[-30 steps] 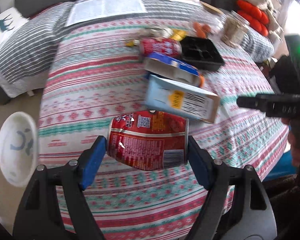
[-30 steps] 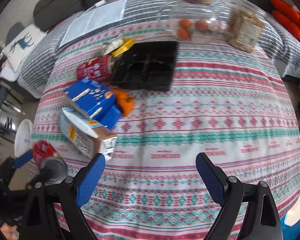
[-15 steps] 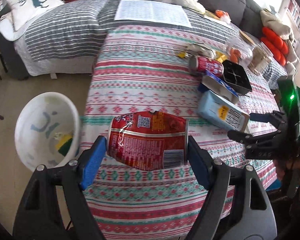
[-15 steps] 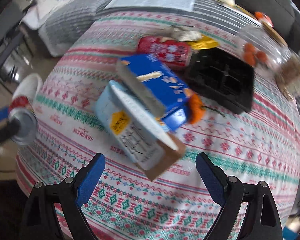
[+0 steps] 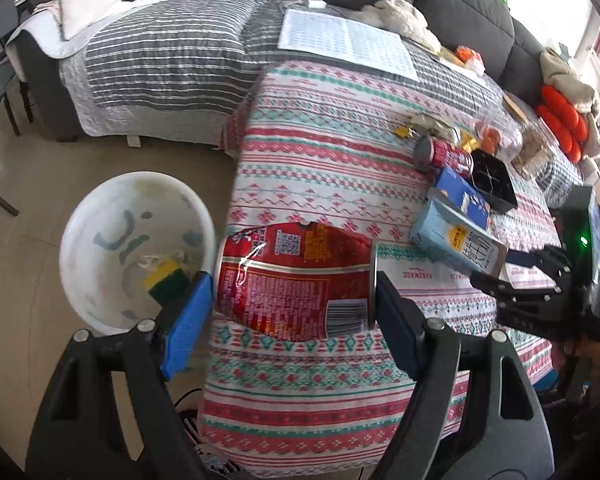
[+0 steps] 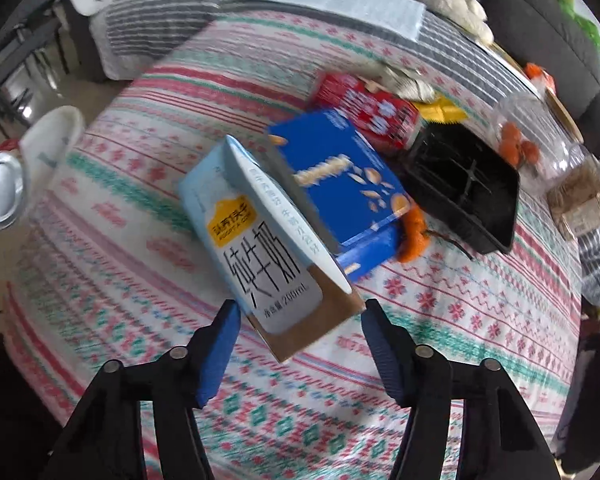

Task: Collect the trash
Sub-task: 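Carry the red can to the white bin with the left gripper, then drop the can into the bin while the right gripper grasps the white milk carton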

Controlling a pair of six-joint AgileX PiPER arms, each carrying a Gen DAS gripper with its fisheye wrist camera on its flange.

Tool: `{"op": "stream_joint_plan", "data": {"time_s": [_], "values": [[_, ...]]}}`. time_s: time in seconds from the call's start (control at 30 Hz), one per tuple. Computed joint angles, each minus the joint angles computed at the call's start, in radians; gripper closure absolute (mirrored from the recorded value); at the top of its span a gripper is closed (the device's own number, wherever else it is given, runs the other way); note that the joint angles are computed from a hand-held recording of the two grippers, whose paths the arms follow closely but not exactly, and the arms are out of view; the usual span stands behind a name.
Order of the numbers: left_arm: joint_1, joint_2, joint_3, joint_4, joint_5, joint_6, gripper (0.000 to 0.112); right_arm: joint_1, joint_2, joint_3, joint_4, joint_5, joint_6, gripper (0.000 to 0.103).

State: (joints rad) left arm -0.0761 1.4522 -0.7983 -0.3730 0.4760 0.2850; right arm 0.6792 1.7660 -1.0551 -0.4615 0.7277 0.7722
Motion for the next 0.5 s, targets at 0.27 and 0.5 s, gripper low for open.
{"op": "stream_joint_plan", "data": {"time_s": [0.27, 0.5], "values": [[0.199, 0.019, -0.011, -0.099, 0.021, 0.132, 0.033, 0.01, -0.05, -0.014, 0.144, -0.046, -0.099, 0.089], [0.322, 0.058, -0.027, -0.184, 0.078, 0.23, 0.033, -0.031, -0.082, -0.026, 0.21, -0.107, -0.162, 0.034]]}}
